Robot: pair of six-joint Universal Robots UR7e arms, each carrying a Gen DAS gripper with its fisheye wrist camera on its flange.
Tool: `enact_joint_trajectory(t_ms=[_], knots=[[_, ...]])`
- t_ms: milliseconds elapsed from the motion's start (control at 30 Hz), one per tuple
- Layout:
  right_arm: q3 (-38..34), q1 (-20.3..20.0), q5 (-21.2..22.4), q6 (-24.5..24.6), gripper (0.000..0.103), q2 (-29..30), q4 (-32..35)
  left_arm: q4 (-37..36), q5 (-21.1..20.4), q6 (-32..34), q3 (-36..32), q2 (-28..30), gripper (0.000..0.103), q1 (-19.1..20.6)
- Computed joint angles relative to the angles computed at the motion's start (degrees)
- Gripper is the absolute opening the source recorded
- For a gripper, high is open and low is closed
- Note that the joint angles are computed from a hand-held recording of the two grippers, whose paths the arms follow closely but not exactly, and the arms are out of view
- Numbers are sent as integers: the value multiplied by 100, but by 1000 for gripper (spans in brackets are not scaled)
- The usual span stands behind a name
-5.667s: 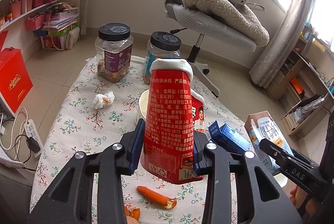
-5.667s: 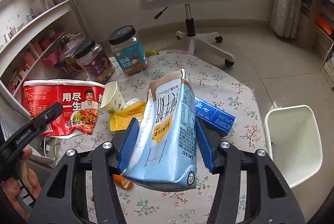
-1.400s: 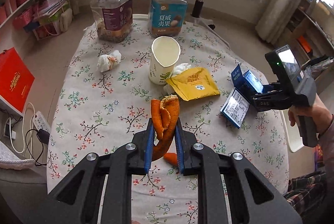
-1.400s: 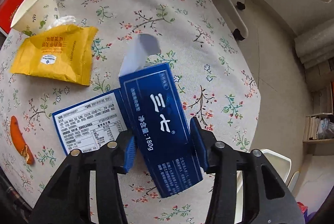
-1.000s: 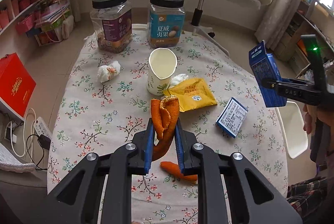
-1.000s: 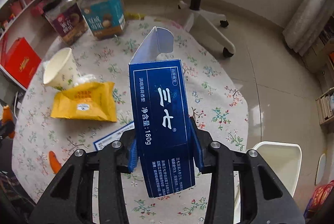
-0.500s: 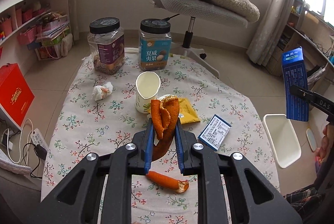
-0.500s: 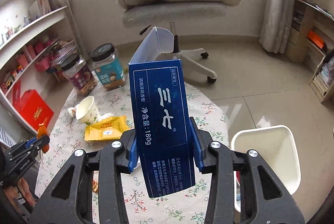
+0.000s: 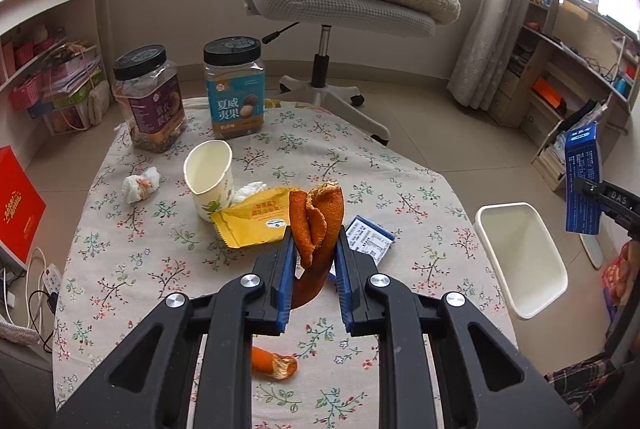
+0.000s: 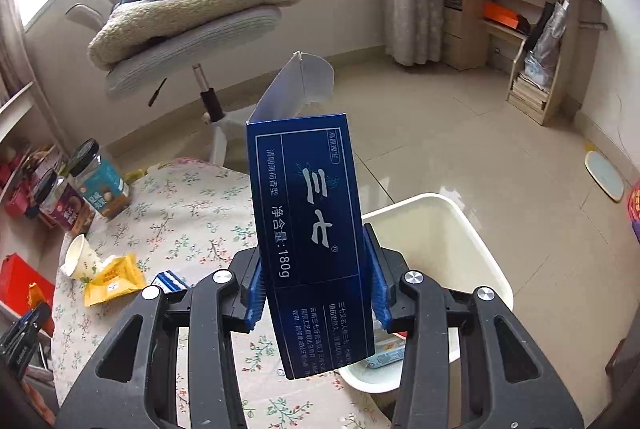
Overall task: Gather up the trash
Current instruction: 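Carry the blue box over the bin and open the right tool, then carry the orange peel over the white bin and open the left tool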
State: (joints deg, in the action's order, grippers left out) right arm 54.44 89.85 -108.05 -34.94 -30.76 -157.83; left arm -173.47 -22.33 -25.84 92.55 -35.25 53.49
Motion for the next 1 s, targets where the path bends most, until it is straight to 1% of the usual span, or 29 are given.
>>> enact_joint_trajectory(t_ms=[100,167,200,233,267,333,433,533,667,733,867,1000], knots=[[-178,-68,-96,122,42,30,39,-80,-115,245,-302,219,19,-3],[-229,-100,-122,215,51,19,-12,-123,-231,397,-504,359,19,-15],[-220,-130,-123,238,61,-6,-108,-151,-298,480,-612,430,19,-21],[-241,-152,-120,277,67,-14,-202,-187,-353,583,-715,501,19,-29],[-242,-173,-100,324,70,-32,-287,-222,-387,711,-832,587,19,-42],[-265,-221,-58,468,80,-65,-406,-199,-431,931,-1089,766,19,-61],[-310,-286,-25,605,85,-105,-540,-4,-539,1147,-1493,1018,19,-65],[-310,-334,27,706,88,-148,-669,161,-627,1302,-1912,1269,19,-77],[-261,-415,97,913,91,-239,-954,496,-970,1389,-2669,1650,19,-70],[-255,-475,154,1125,94,-292,-1100,689,-1142,1508,-3150,1904,19,-82],[-250,-601,196,1449,95,-398,-1425,1115,-1512,1745,-4213,2485,19,-133],[-288,-696,132,1730,95,-444,-1598,1803,-1859,1868,-5575,3212,19,-156]])
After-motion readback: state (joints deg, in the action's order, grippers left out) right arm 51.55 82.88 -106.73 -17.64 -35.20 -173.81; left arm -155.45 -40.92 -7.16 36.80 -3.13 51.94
